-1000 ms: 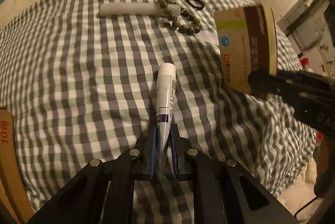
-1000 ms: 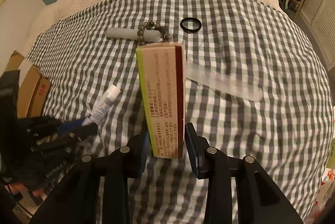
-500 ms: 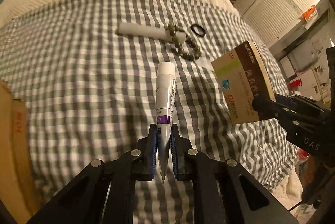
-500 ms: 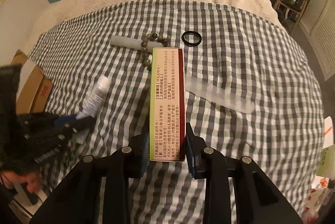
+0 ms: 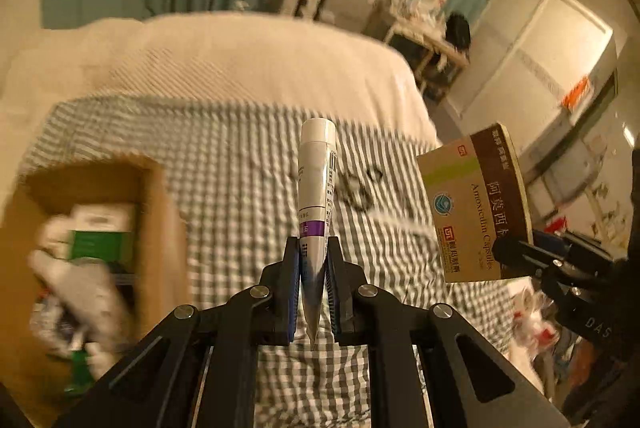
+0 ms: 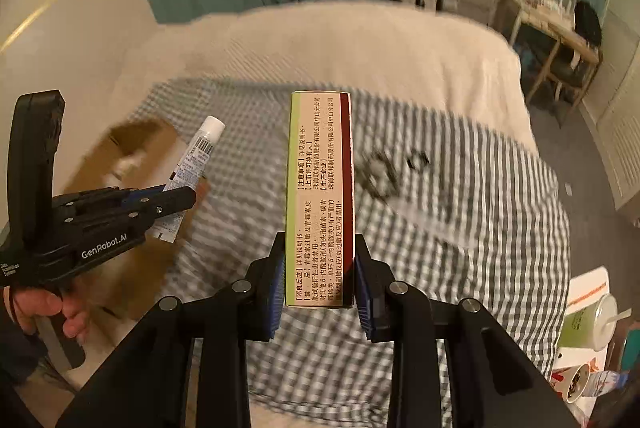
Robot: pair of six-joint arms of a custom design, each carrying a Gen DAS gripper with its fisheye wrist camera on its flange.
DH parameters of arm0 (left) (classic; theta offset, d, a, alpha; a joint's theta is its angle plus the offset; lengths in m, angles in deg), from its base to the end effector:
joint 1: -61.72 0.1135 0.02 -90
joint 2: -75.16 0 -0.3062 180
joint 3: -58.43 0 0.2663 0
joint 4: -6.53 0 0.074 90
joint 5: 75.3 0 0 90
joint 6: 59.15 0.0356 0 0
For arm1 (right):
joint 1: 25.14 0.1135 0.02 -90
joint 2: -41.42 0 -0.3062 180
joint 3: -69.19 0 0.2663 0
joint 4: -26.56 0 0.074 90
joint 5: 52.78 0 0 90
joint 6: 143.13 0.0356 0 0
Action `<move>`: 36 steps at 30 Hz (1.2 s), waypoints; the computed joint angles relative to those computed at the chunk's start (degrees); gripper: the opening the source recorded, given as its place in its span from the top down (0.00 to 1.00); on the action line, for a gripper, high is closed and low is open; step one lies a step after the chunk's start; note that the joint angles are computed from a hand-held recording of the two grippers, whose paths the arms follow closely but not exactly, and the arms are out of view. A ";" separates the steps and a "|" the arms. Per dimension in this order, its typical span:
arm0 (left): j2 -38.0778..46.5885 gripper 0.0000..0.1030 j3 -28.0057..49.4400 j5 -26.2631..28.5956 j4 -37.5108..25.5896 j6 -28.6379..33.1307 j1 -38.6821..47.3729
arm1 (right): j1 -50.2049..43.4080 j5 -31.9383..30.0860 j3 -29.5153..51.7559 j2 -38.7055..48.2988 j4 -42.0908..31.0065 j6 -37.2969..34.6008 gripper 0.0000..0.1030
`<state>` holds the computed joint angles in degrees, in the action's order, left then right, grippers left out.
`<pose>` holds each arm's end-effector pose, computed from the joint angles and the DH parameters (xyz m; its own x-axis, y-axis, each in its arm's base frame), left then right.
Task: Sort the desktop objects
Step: 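Carry the white tube and amoxicillin box into the cardboard box and release both, then move both tools back over the remaining items on the bedspread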
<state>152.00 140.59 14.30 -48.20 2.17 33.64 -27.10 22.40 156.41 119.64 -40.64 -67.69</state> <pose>0.2531 -0.1348 0.3531 -0.8118 -0.1109 -0.5734 0.0879 0.9474 -0.3076 0.2778 -0.0004 0.3628 -0.7966 -0.2159 -0.5647 -0.3119 0.9469 0.0779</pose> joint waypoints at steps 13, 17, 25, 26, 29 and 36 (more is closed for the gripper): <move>-9.33 0.89 10.99 -2.22 -23.11 4.10 18.36 | 26.04 3.25 15.44 0.29 -0.22 25.45 0.72; -12.55 0.89 1.31 0.21 -19.01 9.02 25.79 | 33.79 6.29 13.30 3.68 4.14 31.37 0.72; -12.97 0.89 -8.45 3.20 -16.06 22.16 37.89 | 40.86 8.60 11.40 12.78 6.20 31.63 0.72; -13.07 0.89 -9.00 3.51 -15.75 23.24 38.49 | 41.48 9.26 11.56 13.73 6.32 30.77 0.72; -12.90 0.88 -10.36 4.12 -14.90 24.97 39.45 | 41.45 8.67 10.33 15.22 7.60 29.78 0.71; -11.39 0.31 -10.03 -0.65 -16.02 24.09 37.23 | 39.16 6.39 7.46 14.62 11.30 29.78 0.56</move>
<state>140.61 130.56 13.65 -64.22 26.26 70.87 12.06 28.79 163.87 134.26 -29.34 -37.91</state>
